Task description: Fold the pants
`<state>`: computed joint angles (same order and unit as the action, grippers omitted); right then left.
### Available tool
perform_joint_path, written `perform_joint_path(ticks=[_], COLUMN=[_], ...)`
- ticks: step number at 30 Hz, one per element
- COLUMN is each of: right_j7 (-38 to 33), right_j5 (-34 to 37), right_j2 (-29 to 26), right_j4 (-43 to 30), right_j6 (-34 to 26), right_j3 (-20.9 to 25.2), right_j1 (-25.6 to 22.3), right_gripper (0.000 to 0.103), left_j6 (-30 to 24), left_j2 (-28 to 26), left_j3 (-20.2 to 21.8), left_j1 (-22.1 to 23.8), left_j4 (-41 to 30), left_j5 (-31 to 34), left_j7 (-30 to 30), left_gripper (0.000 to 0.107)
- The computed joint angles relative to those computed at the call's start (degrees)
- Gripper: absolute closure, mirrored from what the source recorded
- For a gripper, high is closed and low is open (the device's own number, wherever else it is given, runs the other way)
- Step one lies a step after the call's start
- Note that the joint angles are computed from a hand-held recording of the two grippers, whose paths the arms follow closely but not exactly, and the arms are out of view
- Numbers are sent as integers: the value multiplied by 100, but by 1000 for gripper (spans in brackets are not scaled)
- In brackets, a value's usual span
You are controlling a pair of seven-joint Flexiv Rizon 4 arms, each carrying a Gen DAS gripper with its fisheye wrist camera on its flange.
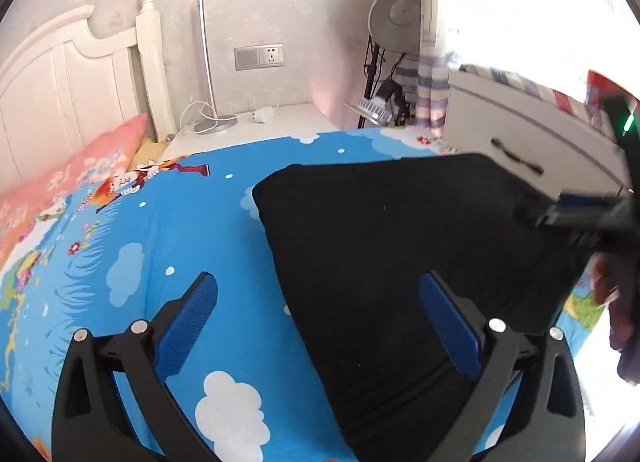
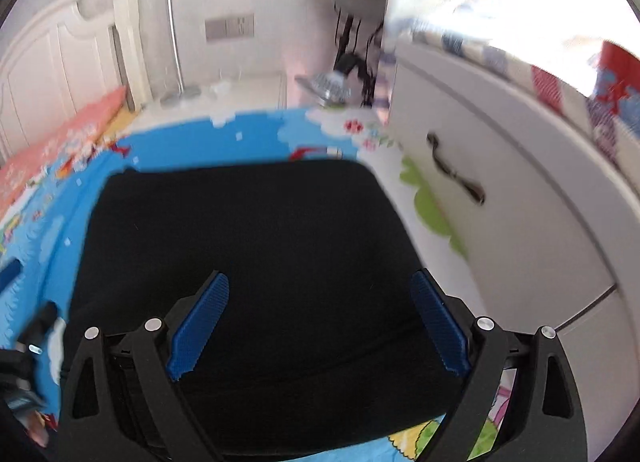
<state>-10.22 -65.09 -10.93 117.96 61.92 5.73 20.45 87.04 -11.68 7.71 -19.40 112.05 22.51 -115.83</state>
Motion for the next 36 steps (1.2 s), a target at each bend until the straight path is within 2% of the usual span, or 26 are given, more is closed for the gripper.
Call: perform_joint_path(ticks=[2, 3, 4, 7, 8, 10, 13, 15, 17, 18, 21, 23, 29, 32, 34, 36], right_j7=[-118, -49, 18, 106, 120, 131, 94, 106, 123, 130, 165, 206, 276, 305, 255, 245], right_j5=[-190, -360, -424, -505, -533, -527, -509, -499, -512, -527, -551, -585, -665, -675, -656, -640], right_j2=[-110, -124, -119, -120, -127, -136, -160, -154, -161, -171, -151, -154, -161, -157, -161, -155], right_j4=[-50, -36, -12, 14, 19, 22, -8, 1, 6, 0, 38, 44, 47, 48, 43, 44], right_j6=[-484, -572, -601, -708, -723, -681, -669, -668, -664, -657, -603, -575, -539, -565, -601, -619], right_j3=[9, -8, -5, 21, 27, 34, 32, 35, 32, 27, 27, 20, 7, 17, 29, 34], right_j1=[151, 185, 187, 196, 196, 171, 160, 161, 161, 162, 147, 137, 119, 127, 138, 142], right_gripper=[13, 12, 12, 11, 11, 11, 11, 11, 11, 11, 11, 11, 11, 11, 11, 11], left_j6=[321, 404, 325, -11, -74, -483, -933, -1541, -2221, -2294, -1914, -1458, -526, -483, -682, -501], left_j2=[54, 76, 63, -151, -276, -590, -1031, -1368, -1642, -1731, -1531, -1225, -246, -72, -173, -203], left_j3=[-340, -718, -1011, -1133, -1155, -1072, -1169, -914, -1022, -1007, -999, -1238, -1368, -1567, -1484, -1508], left_j1=[331, 628, 811, 802, 787, 686, 732, 535, 614, 607, 569, 690, 466, 494, 410, 403], left_j4=[254, 414, 464, 103, -63, -592, -1200, -1773, -2179, -2264, -1969, -1474, 33, 517, 527, 611], left_j5=[-528, -1018, -1461, -1826, -1969, -2158, -2559, -2507, -2674, -2712, -2736, -3004, -3110, -3498, -3484, -3585], left_j7=[314, 740, 1188, 1771, 1918, 2107, 2488, 2372, 2633, 2613, 2576, 2782, 2946, 3089, 2993, 2966], left_gripper=[7, 16, 34, 65, 68, 69, 69, 69, 68, 68, 69, 69, 69, 69, 69, 69])
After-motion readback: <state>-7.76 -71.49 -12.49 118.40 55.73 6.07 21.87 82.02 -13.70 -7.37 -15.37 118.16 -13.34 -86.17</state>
